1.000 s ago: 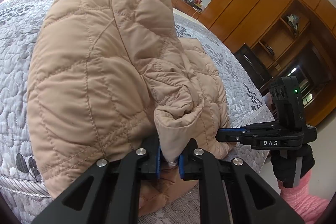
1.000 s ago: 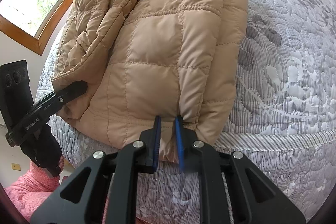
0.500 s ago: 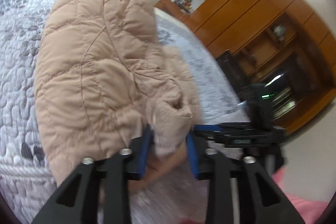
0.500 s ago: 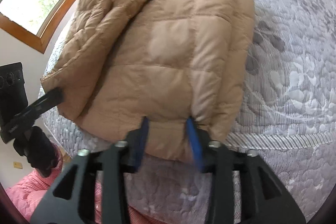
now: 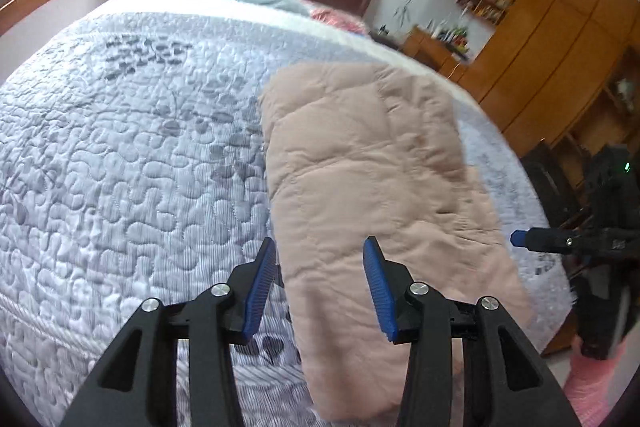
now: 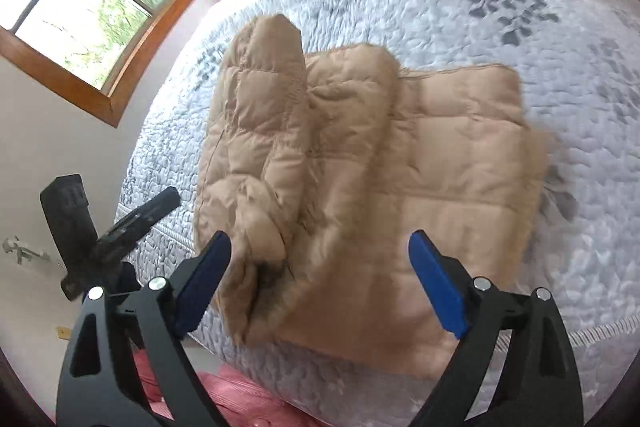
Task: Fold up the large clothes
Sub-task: 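Grasp the folded coat bundle with the right gripper and lift it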
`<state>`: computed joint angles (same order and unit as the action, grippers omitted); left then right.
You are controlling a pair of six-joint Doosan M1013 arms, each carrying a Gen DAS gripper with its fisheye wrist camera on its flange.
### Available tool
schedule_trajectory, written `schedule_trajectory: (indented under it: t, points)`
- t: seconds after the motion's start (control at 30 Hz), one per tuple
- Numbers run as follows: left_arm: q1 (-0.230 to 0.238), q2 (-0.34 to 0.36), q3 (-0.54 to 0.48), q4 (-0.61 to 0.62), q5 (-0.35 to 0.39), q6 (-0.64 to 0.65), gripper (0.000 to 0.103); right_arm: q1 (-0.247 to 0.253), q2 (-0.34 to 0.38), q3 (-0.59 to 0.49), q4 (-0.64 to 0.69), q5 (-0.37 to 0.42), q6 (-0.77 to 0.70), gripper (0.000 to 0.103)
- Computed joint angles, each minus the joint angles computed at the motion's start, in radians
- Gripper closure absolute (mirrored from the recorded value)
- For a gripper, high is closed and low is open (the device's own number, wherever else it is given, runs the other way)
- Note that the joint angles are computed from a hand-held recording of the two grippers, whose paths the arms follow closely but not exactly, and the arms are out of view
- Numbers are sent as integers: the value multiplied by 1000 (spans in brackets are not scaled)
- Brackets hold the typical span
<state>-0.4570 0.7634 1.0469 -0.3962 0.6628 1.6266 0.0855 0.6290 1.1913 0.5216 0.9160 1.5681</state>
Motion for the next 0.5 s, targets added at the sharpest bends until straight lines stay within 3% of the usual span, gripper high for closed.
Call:
schedule_trajectory:
  t: [0.13,0.3,0.5]
  points:
    - [1,46,-67,23,54,-35,58,8,89,-129,-29,131,76,13]
    - [-6,53,-72,39,42,-33,58,19,143,-207,-53,187,93,17]
    - [-11,46,-58,59,26,-48,58,46,162,-251,-131,202,88,52]
